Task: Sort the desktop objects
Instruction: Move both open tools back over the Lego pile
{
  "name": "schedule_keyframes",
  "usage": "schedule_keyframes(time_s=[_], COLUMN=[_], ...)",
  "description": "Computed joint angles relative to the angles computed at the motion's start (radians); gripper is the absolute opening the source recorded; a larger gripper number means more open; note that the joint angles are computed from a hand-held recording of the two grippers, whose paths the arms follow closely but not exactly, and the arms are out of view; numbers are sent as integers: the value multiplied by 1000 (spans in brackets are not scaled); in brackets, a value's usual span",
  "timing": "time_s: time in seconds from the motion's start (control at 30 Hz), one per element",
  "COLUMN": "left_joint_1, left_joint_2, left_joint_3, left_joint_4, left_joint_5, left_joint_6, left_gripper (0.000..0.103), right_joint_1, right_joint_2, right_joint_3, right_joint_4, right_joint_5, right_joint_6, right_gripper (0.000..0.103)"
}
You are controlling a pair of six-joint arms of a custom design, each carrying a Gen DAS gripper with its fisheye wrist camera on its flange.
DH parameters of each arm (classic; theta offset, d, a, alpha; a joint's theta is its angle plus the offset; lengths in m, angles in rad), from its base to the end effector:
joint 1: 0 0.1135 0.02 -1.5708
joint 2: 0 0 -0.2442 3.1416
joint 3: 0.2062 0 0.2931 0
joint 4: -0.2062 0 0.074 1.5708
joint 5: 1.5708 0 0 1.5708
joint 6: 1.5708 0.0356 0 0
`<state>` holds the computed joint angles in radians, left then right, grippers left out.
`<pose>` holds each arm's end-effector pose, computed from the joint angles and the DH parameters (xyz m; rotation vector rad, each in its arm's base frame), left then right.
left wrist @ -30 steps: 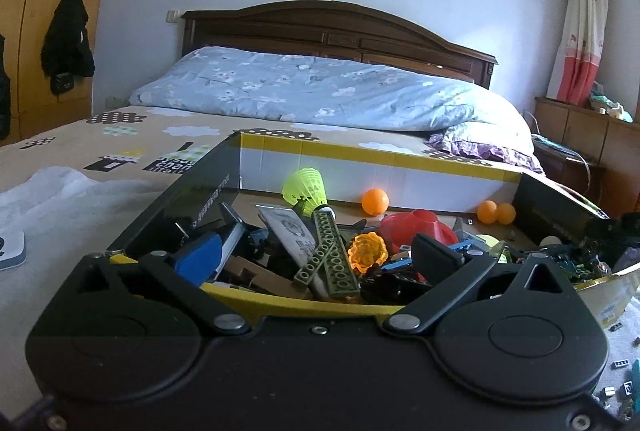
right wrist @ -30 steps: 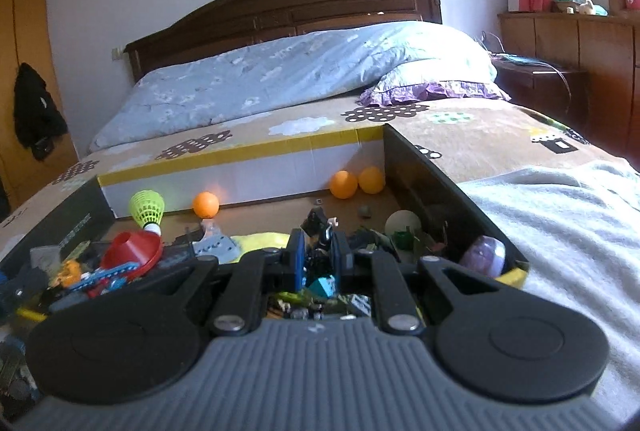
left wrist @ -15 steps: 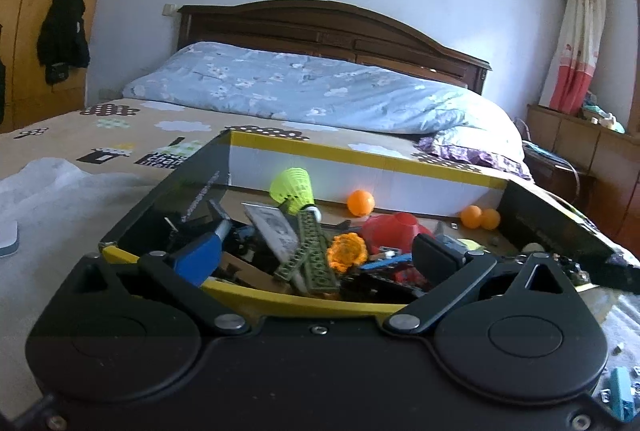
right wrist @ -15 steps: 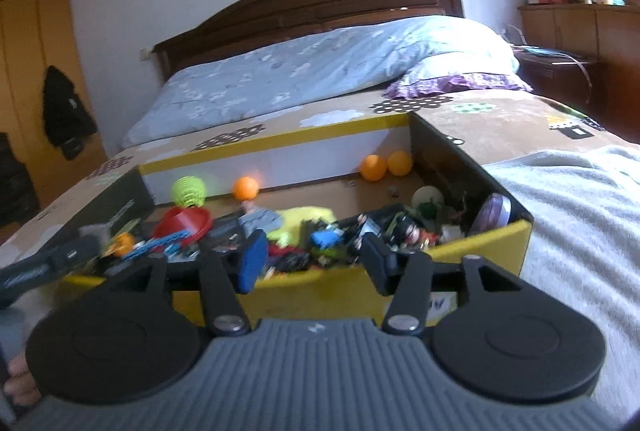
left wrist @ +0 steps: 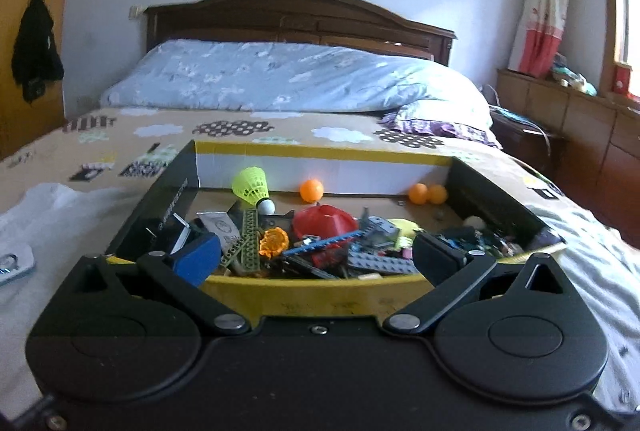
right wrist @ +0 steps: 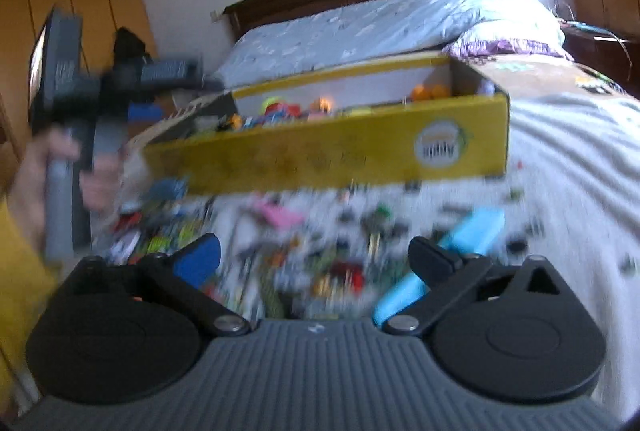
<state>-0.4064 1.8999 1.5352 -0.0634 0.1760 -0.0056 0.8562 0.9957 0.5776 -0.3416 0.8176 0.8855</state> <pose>0.4454 -0.1985 0.2531 0.5133 1.9526 -0.4392 0.1802 0.1681 0.1890 0.4069 2.0223 0.1001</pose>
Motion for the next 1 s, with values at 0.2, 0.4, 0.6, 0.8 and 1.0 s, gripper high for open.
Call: schedule_keyframes(time_s=[0.2,0.4,0.6,0.8,1.0], left_joint_1=[-8,-31,-64,-98,-168], left_joint_2=[-270,-532,-746,-645,-585], left_joint_3=[-356,-742,-980,-913,-953], left_joint_4=[44,140,168,23,116], left_joint_5=[-2,-26,-36,-73,-235], left_joint_6=[74,153,92,64,85], left_gripper=[102,102,102,102,103], right_joint_1=[252,437,542,594,639], right_joint_2=[22,187,401,613,749], right_joint_3=[-18,62,181,317,362], right_joint_4=[-146,-346,-522,-771,-928], right_joint_5=[169,302,346,318,334], right_joint_6=[336,631,850,1185,1480], right_gripper=[103,103,103,103,103])
